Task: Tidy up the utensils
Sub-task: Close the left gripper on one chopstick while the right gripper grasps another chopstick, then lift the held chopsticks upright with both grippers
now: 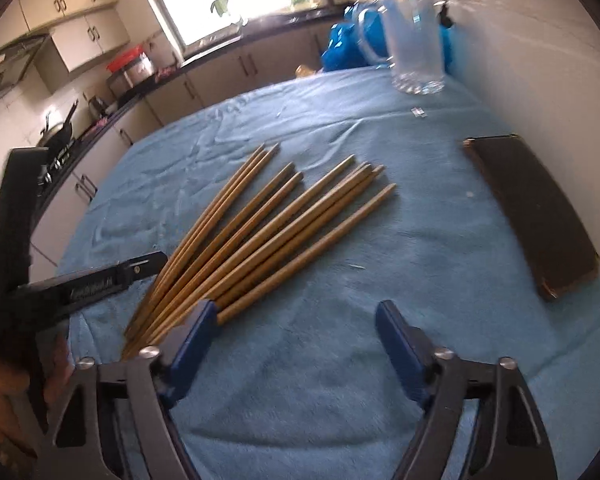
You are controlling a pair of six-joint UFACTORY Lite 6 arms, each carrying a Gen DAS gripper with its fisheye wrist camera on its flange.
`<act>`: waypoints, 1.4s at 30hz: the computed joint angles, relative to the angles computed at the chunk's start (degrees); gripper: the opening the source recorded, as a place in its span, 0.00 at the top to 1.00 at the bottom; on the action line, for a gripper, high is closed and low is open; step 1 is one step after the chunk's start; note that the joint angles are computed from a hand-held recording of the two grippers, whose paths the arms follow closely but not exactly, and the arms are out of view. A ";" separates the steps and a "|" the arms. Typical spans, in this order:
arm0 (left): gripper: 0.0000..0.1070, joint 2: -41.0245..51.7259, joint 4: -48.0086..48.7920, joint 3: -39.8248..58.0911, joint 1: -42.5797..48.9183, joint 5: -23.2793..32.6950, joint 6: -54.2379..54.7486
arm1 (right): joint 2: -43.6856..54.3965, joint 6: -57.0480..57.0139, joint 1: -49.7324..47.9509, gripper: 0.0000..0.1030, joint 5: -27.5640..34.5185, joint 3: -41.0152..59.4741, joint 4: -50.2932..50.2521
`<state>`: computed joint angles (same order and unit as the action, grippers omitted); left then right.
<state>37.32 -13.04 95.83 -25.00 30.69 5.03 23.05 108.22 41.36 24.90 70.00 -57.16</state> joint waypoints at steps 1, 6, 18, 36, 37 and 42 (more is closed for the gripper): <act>1.00 -0.84 -0.81 -0.88 0.35 0.76 0.33 | 2.50 -4.08 -0.45 0.24 0.36 3.12 3.22; 1.00 -4.60 0.45 -5.44 0.06 1.73 -1.55 | 12.13 -16.26 0.38 0.43 9.42 16.66 11.48; 0.88 -10.59 -8.41 -12.42 -1.67 -3.83 9.87 | 0.55 -22.90 -2.08 0.67 12.75 2.58 17.39; 0.94 -14.43 -9.80 -18.34 6.01 2.17 1.95 | -5.88 -18.97 -1.52 0.76 5.75 -6.22 12.50; 0.94 -18.23 -10.65 -22.96 6.28 2.58 2.52 | -7.23 -19.91 -1.51 0.77 4.44 -7.60 13.28; 0.94 -34.99 -10.55 -41.52 4.74 3.03 4.14 | -14.42 -31.87 -2.32 0.96 1.70 -14.16 24.45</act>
<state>2.33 -23.59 54.31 -20.26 33.72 9.17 8.64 76.35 39.05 26.60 55.85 -32.72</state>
